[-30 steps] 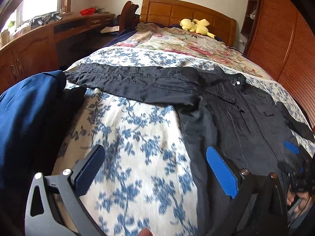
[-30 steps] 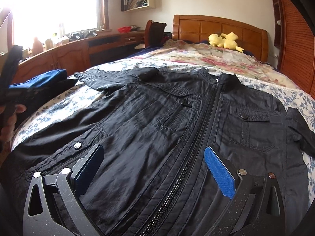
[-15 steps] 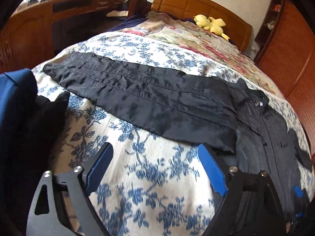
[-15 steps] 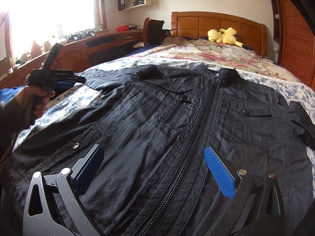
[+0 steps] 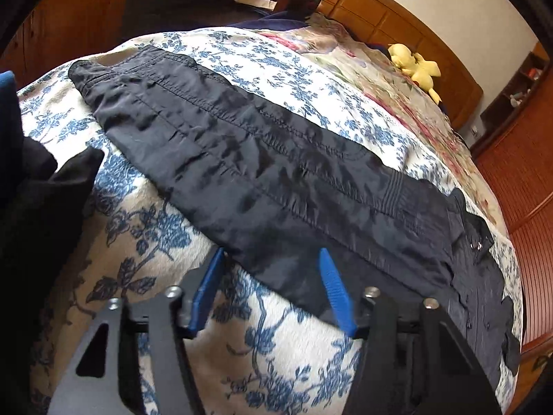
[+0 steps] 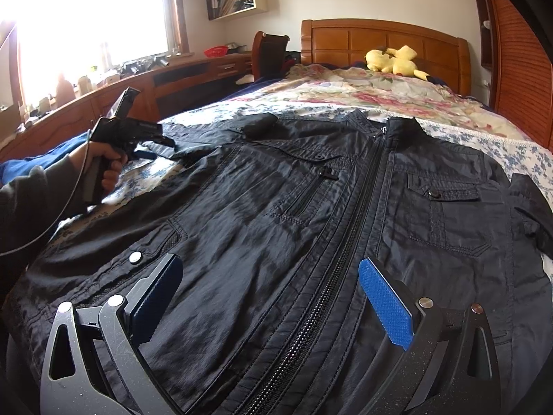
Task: Fold large clothes
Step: 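Close the left gripper on the sleeve cuff and lift it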
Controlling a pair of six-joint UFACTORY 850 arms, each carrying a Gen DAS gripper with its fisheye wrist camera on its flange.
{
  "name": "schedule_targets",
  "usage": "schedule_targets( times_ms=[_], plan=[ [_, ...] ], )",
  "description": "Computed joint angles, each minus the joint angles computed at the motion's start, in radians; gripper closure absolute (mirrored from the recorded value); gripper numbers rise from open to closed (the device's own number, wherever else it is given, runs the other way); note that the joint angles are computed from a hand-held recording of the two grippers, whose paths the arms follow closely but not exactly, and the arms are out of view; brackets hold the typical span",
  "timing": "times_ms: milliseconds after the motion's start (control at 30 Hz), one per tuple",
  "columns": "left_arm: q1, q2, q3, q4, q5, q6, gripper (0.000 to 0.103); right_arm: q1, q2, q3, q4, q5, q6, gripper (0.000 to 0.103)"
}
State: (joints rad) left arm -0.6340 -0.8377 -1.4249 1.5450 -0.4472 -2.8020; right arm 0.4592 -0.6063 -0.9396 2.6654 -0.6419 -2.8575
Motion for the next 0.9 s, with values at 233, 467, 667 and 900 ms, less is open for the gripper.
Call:
schedule_targets(
  times_ms=[233, 467, 667, 900],
  plan=[
    [0.007, -0.032, -0.08, -0.21, -0.027, 0.265, 0.102, -0.003, -0.004, -0.004, -0.018, -0.003, 0.017, 0.0],
    [-0.053, -0.026, -0.198, -0.369, -0.143, 0.585, 0.103, -0.001, -0.003, 0.0, -0.009, -0.013, 0.012, 0.0],
    [-0.13, -0.05, -0.348, -0.438, -0.196, 0.805, 0.103, 0.002, 0.002, 0.008, 0.002, -0.02, -0.002, 0.0],
    [-0.2, -0.102, -0.48, -0.532, -0.26, 0.985, 0.103, 0.002, 0.009, 0.017, 0.014, -0.038, -0.019, 0.0]
  ],
)
